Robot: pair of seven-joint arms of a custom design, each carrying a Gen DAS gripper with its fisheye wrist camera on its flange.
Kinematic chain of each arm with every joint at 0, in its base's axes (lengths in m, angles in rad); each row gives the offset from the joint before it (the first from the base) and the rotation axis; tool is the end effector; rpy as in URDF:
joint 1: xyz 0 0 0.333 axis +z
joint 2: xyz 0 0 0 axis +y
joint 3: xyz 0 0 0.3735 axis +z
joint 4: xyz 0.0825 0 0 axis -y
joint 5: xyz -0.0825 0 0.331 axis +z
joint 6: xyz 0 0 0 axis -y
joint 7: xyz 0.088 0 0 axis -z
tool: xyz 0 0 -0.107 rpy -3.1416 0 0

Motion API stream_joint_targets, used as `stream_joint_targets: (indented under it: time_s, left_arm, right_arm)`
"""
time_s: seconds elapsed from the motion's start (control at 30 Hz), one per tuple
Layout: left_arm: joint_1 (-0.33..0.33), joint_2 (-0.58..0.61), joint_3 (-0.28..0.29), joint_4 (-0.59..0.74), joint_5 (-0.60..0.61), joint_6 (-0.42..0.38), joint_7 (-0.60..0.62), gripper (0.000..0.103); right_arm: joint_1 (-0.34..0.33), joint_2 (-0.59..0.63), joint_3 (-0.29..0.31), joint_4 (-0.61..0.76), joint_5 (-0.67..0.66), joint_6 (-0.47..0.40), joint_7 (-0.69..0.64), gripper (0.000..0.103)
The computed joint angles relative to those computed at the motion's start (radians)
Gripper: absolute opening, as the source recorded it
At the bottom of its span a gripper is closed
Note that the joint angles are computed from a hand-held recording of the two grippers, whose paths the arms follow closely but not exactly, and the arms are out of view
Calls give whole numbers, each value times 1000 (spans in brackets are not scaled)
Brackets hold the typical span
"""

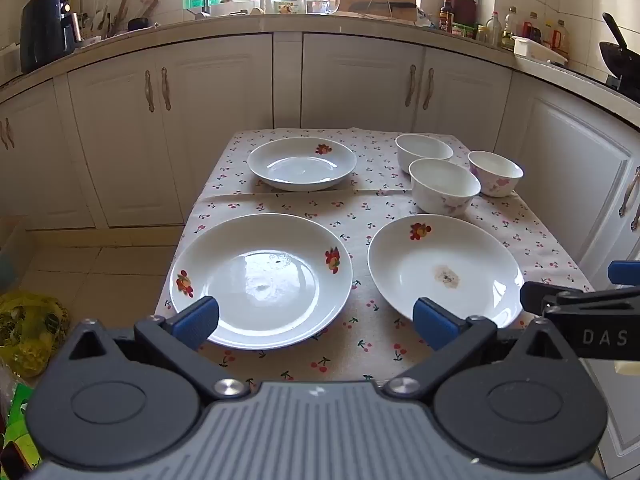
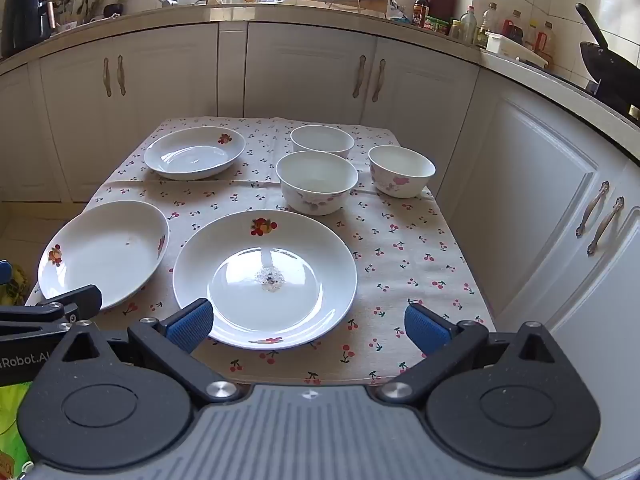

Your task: Organize plates and bowls

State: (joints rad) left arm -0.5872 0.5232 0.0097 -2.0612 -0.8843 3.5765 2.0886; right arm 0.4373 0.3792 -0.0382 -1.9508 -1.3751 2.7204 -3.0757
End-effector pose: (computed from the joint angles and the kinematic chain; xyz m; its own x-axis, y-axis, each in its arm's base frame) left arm 0.5567 -0.2486 0.3695 -0.1236 -0.9921 0.0236 -0.6246 0.0593 -0.7787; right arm 0.5504 0.2738 0.3942 -0.0818 -0.9897 0.1178 -0.6895 -0.0292 -0.7237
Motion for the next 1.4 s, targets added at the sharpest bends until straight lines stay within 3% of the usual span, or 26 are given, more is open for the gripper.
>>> stream_joint_targets:
  time_s: [1.03, 1.4]
  left_arm:
    - [1, -4, -4, 0, 14, -4, -18, 102]
    - [28, -14, -29, -16, 51, 6, -46, 102]
  right_arm:
    - [-1, -9, 3, -5, -6, -12, 5, 103]
    - [2, -9, 6, -2, -4, -22, 4, 103]
